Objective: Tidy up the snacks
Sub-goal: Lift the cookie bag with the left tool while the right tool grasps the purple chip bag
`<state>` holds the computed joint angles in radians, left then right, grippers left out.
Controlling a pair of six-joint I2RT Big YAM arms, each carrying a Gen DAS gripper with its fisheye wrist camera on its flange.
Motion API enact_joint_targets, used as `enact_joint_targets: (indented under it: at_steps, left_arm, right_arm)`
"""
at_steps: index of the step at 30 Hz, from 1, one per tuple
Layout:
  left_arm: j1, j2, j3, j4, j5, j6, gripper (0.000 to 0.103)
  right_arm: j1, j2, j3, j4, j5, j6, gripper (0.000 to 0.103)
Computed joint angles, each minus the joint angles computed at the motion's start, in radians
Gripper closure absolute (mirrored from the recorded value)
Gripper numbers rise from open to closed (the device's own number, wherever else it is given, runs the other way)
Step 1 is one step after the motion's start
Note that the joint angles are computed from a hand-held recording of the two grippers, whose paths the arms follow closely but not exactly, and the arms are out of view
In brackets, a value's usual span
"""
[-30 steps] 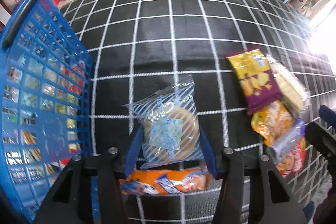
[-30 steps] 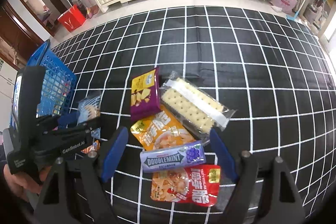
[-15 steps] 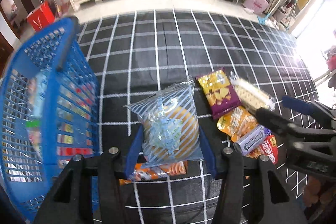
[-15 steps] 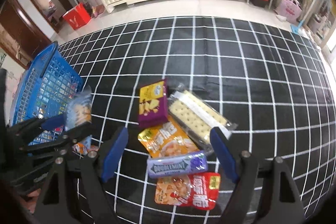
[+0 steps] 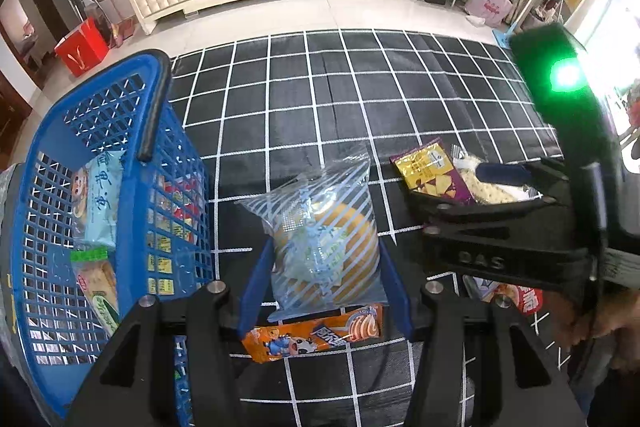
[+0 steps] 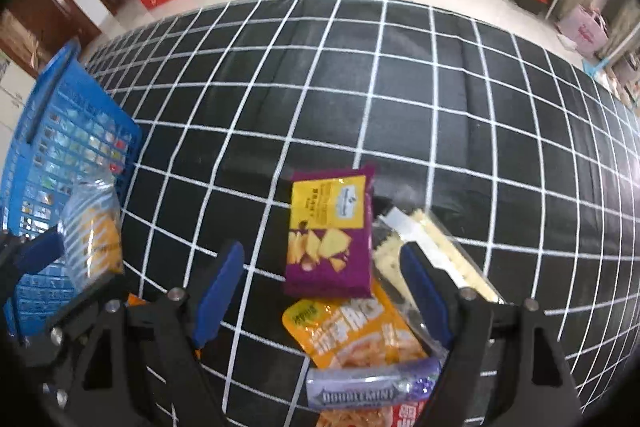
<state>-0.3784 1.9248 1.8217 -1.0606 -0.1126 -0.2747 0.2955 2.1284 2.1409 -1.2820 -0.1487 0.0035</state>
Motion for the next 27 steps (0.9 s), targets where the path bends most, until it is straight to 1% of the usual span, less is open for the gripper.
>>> enact_joint_targets:
  at_steps: [3,6,7,8,9,10,11,12,13,14,16,17,21,22,25,27]
  left_arm:
    - [-0.005,0.026,0.026,-0.005,-0.004,0.002,0.053]
    - [-0.007,0.030,0.028,-0.009,-0.001,0.005,0.053]
    - [-0.008,0.032,0.028,-0.011,0.002,0.005,0.053]
    - [-0.010,0.032,0.030,-0.015,0.001,0.002,0.053]
    - [-0.012,0.030,0.028,-0.013,0.000,0.004,0.053]
    - [-0.015,0.029,0.026,-0.012,-0.001,0.001,0.053]
    - [-0.016,0.027,0.024,-0.013,0.000,0.000,0.053]
    - [-0.017,0.025,0.022,-0.012,0.002,-0.001,0.053]
    - [-0.018,0.023,0.020,-0.011,0.002,-0.002,0.053]
    - [-0.018,0.020,0.015,-0.009,0.001,-0.001,0.053]
    - [-0.018,0.013,0.009,-0.007,0.002,-0.002,0.053]
    - [-0.019,0.010,0.006,-0.005,0.002,-0.003,0.053]
    - [-0.024,-0.019,-0.021,0.008,0.003,-0.006,0.053]
    - [-0.025,-0.027,-0.029,0.011,0.004,-0.007,0.053]
    - [-0.028,-0.043,-0.043,0.019,0.001,-0.001,0.053]
    - [-0.029,-0.051,-0.048,0.022,-0.008,0.008,0.053]
  right_arm:
    - [0.009,0.033,0.039,-0.029,0.032,-0.005,0.019]
    - [0.017,0.042,0.052,-0.030,0.060,-0.031,0.020]
    - [0.019,0.047,0.057,-0.031,0.070,-0.044,0.023]
    - [0.026,0.043,0.049,-0.020,0.093,-0.055,0.029]
    - [0.034,0.037,0.036,-0.008,0.127,-0.071,0.033]
    - [0.043,0.029,0.019,0.009,0.157,-0.092,0.042]
    - [0.047,0.026,0.012,0.014,0.163,-0.108,0.052]
    - [0.045,0.020,0.003,0.016,0.150,-0.114,0.053]
    - [0.042,0.011,-0.009,0.022,0.140,-0.108,0.062]
    - [0.038,0.001,-0.020,0.030,0.132,-0.100,0.069]
    - [0.029,-0.030,-0.055,0.051,0.117,-0.084,0.077]
    - [0.022,-0.042,-0.065,0.055,0.108,-0.083,0.080]
    - [0.015,-0.104,-0.122,0.077,0.093,-0.085,0.082]
    - [0.012,-0.105,-0.120,0.071,0.082,-0.082,0.082]
    - [-0.001,-0.066,-0.063,0.020,0.006,-0.030,0.082]
    - [-0.005,-0.040,-0.027,-0.006,-0.016,-0.001,0.079]
